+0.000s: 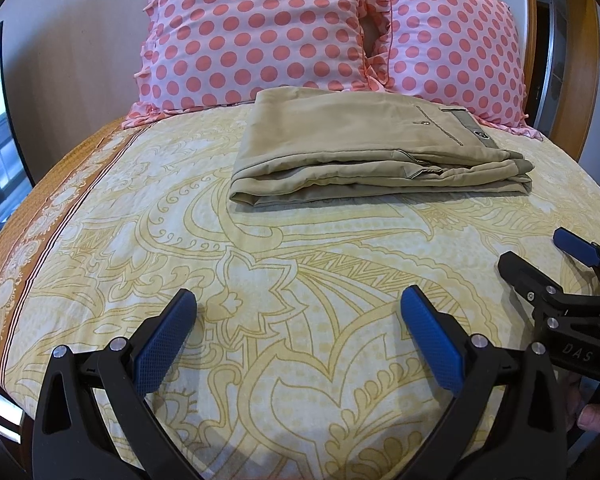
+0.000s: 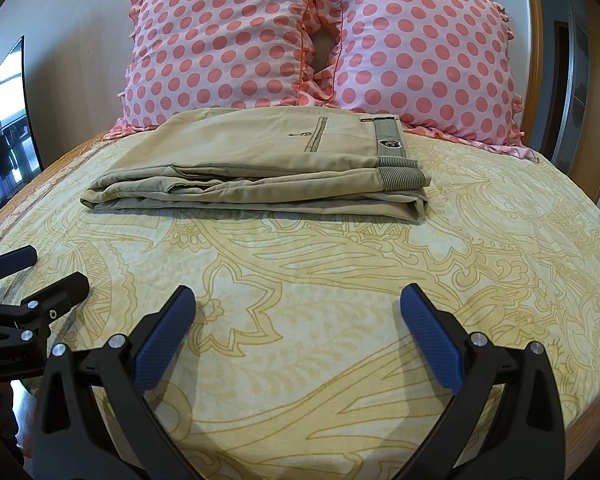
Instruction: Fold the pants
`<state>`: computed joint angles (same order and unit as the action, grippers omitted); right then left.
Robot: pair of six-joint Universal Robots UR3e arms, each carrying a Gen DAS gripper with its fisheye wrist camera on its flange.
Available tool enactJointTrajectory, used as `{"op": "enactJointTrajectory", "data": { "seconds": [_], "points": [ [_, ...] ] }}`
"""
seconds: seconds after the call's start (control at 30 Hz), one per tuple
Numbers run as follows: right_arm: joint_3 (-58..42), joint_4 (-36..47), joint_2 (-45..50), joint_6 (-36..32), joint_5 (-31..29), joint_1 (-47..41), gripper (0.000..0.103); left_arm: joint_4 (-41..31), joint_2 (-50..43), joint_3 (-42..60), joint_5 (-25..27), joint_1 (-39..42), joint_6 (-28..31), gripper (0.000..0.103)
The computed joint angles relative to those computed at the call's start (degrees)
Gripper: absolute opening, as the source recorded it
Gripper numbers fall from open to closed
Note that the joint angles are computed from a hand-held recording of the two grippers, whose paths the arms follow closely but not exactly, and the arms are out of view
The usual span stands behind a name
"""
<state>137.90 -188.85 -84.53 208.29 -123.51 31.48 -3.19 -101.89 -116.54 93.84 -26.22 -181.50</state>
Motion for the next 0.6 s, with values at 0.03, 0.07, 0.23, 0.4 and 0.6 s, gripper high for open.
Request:
{"op": "enactJointTrajectory", "data": {
  "seconds": [0.03,0.07,0.23,0.4,0.6],
  "points": [
    [0.0,0.0,0.0,0.0,0.0,0.0,0.101,0.17,0.09,-0.21,-0.05,0.04,0.06,0.102],
    [0.0,0.0,0.0,0.0,0.0,0.0,0.101,0.2,0.13,-0.27,-0.12,0.1,0.12,0.102],
    [-0.01,-0.06,0.04,-0.03,0.02,-0.01,0.101,0.24,0.13,-0.28,-0.24,0.18,0.24,0.102],
    [-0.1,-0.05,0.13,0.03,-0.04,0.04,0.101,0.01,0.1,-0.11,-0.15,0.1,0.12,0.102],
    [-0.2,-0.04,0.22,0.09,-0.11,0.11,0.101,-0.73,-0.4,0.57,0.35,-0.09,-0.47,0.102]
  ]
}}
